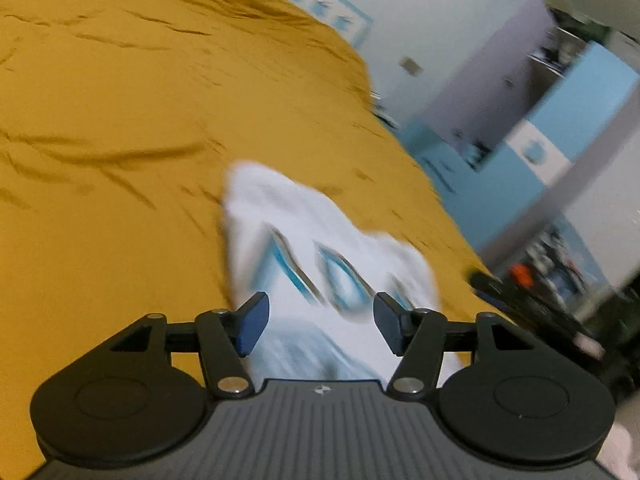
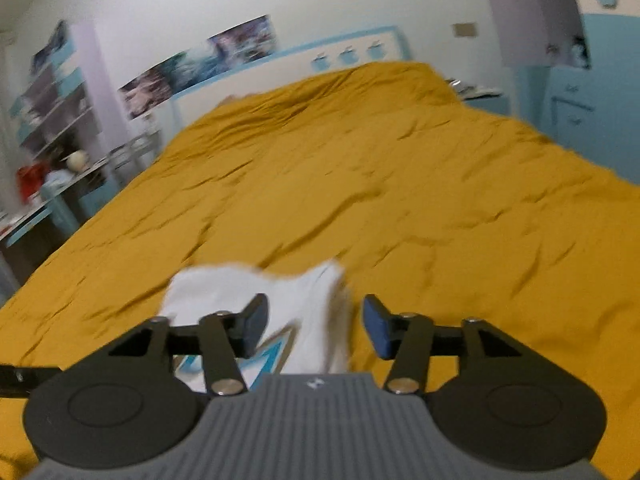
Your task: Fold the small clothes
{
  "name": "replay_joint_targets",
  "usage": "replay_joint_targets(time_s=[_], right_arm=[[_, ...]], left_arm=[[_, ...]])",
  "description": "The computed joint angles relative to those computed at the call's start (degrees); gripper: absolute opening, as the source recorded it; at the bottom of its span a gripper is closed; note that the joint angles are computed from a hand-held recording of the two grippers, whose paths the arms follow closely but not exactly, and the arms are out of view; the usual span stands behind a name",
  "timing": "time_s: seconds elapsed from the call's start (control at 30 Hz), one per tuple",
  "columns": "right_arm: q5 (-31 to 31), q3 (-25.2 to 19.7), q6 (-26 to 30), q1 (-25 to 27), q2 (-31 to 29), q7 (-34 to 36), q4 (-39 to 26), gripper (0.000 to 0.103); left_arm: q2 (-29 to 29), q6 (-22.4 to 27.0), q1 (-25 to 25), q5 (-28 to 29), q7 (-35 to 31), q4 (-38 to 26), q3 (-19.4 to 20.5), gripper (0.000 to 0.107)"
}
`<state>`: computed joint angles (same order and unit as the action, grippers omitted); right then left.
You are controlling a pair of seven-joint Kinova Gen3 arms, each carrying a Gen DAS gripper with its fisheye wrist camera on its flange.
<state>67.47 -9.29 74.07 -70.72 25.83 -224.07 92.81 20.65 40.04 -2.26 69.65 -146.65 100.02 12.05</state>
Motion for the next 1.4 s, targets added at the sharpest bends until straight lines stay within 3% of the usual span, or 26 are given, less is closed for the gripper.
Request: replay_joint_targets(time_s=[0.07, 0.17, 0.23, 0.3, 0.43, 0.53, 0.6, 0.67, 0.8, 0.9, 1.0, 1.1, 1.13, 1.2, 1.27, 1.33, 1.37, 1.4], right_arm=[[1.8, -0.6, -4.7, 3.1, -0.6, -1.9, 2.1, 0.055], [0.7, 0.7, -9.5, 5.7, 0.3, -1.3, 1.9, 0.055], [0.8, 1.3, -12.7, 7.1, 0.6, -1.1, 2.5, 0.055], [1.2, 1.9, -14.9, 7.7, 1.2, -1.0, 2.6, 0.055], [2.1, 3.3, -15.7, 7.5, 1.8, -1.9, 3.0, 0.055], [4.2, 3.5, -18.0, 8.1, 1.3, -4.4, 4.7, 0.054], [3.4, 3.4, -18.5, 8.8, 1.8, -2.7, 4.0, 0.046], [1.8, 2.1, -17.3, 10.0, 2.4, -0.8, 2.7, 0.015], [5.1, 4.5, -17.8, 7.7, 1.8, -5.2, 4.4, 0.007], [8.7, 4.9, -17.6, 7.0, 1.9, -6.7, 5.1, 0.006], [5.8, 0.4, -18.2, 12.5, 3.2, -2.9, 3.5, 0.007], [4.3, 2.9, -23.1, 12.7, 2.3, -6.3, 6.1, 0.02], [4.4, 3.6, -23.2, 12.0, 1.7, -7.7, 6.8, 0.03], [3.4, 4.0, -20.6, 10.0, 0.4, -7.7, 6.9, 0.033], [2.1, 2.7, -15.9, 7.6, -1.3, -3.9, 5.8, 0.032], [2.0, 1.3, -11.3, 3.7, -2.4, 0.7, 4.4, 0.032], [1.6, 1.2, -8.9, 1.1, -2.3, 3.1, 3.1, 0.032], [1.0, 0.3, -6.6, -0.8, -1.7, 5.4, 1.4, 0.032]], left_arm=[[4.2, -1.8, 3.1, -1.9, 4.7, -5.3, -2.3, 0.069], [9.6, -2.8, 10.8, -5.6, 11.7, -12.9, -10.1, 0.068], [13.0, -0.2, 14.3, -6.4, 16.3, -17.4, -14.9, 0.068], [16.1, 2.5, 15.1, -7.3, 20.9, -21.7, -16.1, 0.068], [21.1, 5.0, 8.5, -2.3, 21.3, -24.2, -7.8, 0.068], [23.9, 4.7, 4.6, 3.1, 17.7, -23.5, -2.5, 0.049], [24.7, 4.0, 3.3, 5.0, 15.3, -22.8, -0.6, 0.023], [24.4, 2.1, 2.7, 8.4, 12.5, -21.0, 0.1, 0.012], [24.3, -3.4, -2.8, 13.4, 3.4, -16.2, 8.6, 0.008], [23.9, -5.7, -5.1, 13.9, 2.2, -14.7, 11.8, 0.008], [24.3, -7.2, -0.8, 8.2, 8.3, -17.5, 7.2, 0.008], [25.6, -6.9, -1.2, 1.5, 13.4, -19.8, 8.4, 0.014], [25.9, -6.6, -2.4, 0.4, 15.0, -20.1, 9.9, 0.014], [24.9, -5.1, -2.9, -3.0, 19.2, -20.7, 9.9, 0.024], [21.0, -4.2, -1.5, -6.9, 21.5, -19.6, 7.3, 0.033], [15.7, -5.2, -2.4, -10.3, 20.0, -15.1, 7.9, 0.043], [13.0, -4.5, -4.4, -11.3, 17.9, -12.4, 9.5, 0.056], [10.8, -4.3, -6.3, -11.4, 15.7, -9.7, 11.3, 0.063]])
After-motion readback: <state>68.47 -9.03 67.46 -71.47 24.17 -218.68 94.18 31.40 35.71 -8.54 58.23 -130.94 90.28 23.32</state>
